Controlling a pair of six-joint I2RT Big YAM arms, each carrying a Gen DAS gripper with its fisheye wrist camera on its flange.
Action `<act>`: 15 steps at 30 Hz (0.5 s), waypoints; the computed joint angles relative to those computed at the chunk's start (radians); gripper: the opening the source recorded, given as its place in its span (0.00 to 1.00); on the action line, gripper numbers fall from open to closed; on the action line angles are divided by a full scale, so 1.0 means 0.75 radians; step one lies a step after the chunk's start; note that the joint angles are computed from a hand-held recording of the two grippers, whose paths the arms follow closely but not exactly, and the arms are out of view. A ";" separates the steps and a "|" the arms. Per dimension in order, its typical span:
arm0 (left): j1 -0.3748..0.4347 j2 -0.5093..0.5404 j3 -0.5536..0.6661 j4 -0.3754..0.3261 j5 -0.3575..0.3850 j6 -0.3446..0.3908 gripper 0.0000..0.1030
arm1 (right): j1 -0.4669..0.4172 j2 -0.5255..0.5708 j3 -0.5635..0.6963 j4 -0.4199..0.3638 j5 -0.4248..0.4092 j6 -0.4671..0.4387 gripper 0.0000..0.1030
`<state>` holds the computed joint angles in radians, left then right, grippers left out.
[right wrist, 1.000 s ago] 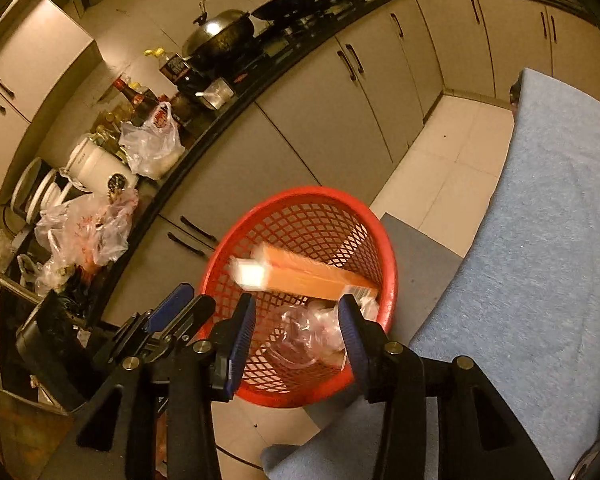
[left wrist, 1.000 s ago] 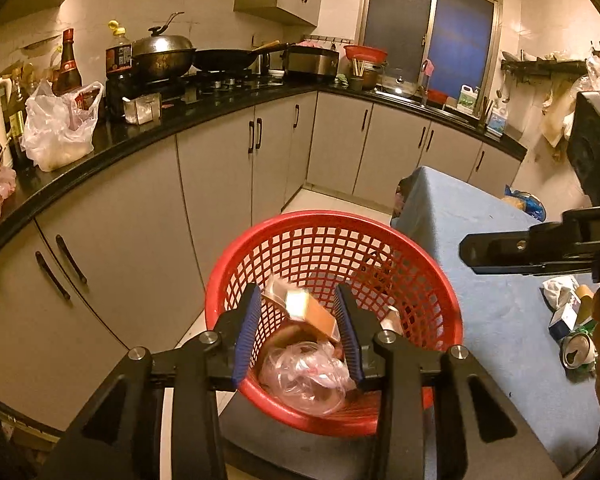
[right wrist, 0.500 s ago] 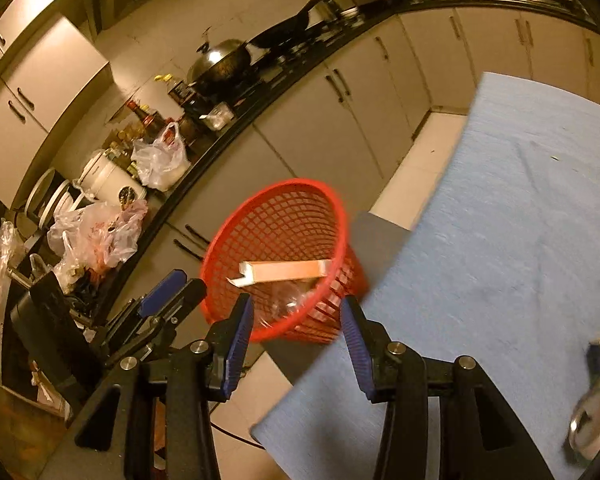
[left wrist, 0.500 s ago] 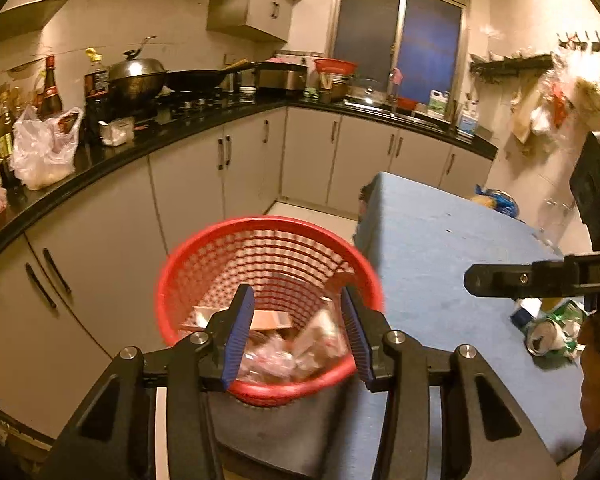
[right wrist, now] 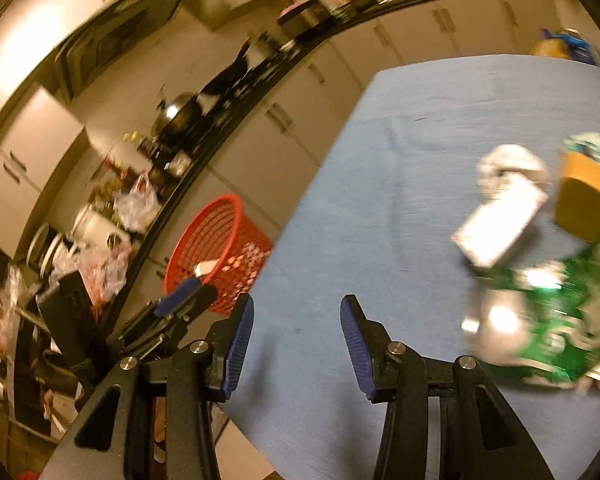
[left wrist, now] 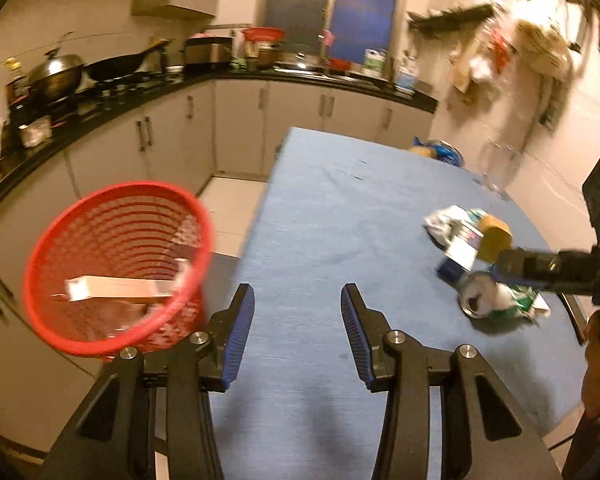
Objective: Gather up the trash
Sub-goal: 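Grasp the crushed green can with the right tool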
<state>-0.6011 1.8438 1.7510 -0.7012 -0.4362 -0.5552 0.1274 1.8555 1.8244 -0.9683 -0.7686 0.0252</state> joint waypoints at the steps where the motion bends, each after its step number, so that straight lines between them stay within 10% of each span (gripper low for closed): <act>1: -0.008 0.021 0.026 -0.009 0.009 0.006 0.42 | -0.022 -0.010 -0.014 0.015 -0.004 0.010 0.48; 15: -0.082 0.272 0.357 -0.135 0.127 0.102 0.43 | -0.334 -0.095 -0.188 0.193 0.078 0.152 0.48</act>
